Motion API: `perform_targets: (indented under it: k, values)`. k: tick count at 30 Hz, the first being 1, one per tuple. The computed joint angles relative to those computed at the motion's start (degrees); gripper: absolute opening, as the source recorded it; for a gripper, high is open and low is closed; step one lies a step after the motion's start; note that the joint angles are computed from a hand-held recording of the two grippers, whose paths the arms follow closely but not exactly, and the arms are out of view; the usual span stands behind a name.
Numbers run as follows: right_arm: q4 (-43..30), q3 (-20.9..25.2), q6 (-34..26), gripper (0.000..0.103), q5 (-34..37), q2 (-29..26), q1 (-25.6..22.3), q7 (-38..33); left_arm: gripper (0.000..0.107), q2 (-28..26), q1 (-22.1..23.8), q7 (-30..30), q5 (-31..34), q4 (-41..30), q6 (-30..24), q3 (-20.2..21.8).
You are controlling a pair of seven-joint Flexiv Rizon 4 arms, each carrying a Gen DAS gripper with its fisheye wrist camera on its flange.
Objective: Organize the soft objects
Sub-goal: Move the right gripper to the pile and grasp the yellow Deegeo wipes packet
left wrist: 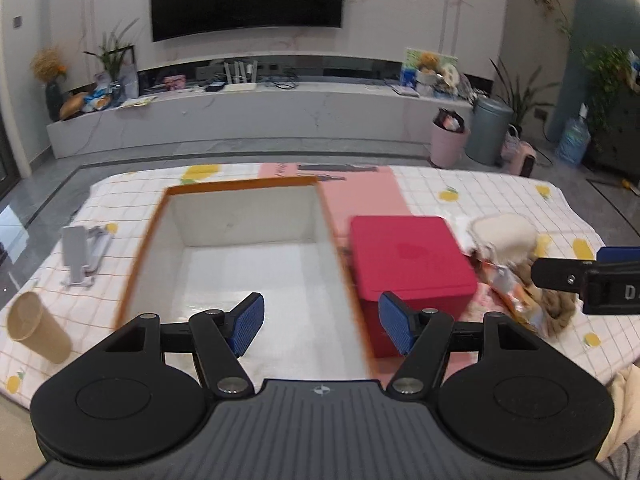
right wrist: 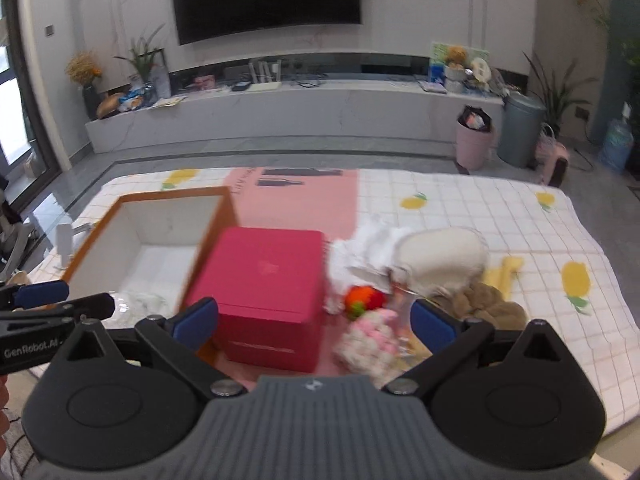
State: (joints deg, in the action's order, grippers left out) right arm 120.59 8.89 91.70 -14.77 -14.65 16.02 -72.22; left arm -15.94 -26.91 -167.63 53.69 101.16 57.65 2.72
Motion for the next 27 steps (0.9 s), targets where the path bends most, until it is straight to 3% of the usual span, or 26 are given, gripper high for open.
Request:
perform_targets:
  k: [8,11,14,19,22,24,27]
  values:
    - [-3.58,3.91,-2.59,0.1,5.31,-4.83,-8.51,-7.03,0.077,-8.66,-3.72,2.59,-2.97,-8.62,1.89,-0.18]
    - [-7.26,9.32,-5.58,0.1,10.02,-8.16,-14.69,-11.55,0.077,-12.19,-4.76,5.87,-6.16,-11.69,2.4,-0.2]
    - [-10.98,11.37,-7.75,0.1,14.74,-11.68,-17.31,-13.12,0.077,-15.77,-5.77,8.75,-8.68,-14.08,4.31,-0.04]
    - [-19.51,24.65,-13.51,0.1,26.2,-18.92,-27.71,-22.13,0.077,-20.59,-11.05,7.04,-8.03,-17.67,5.64,4.68]
    - [-22.87,28.43,-14.45,0.099,30.36,-21.98,-29.56,-26.85,0.077,-22.64,-13.07,6.36,-8.6,-18.73,6.59,7.24]
    - [-25.27,29.11,-14.93,0.093,33.03,-23.82,-29.38,-27.48,0.077,-23.34,-15.01,4.53,-7.64,-18.83,7.88,9.34]
    - [-27.53,25.18,-17.65,0.09,34.01,-24.68,-26.13,-25.22,0.077,-23.8,-16.21,4.67,-7.52,-18.53,8.99,10.37]
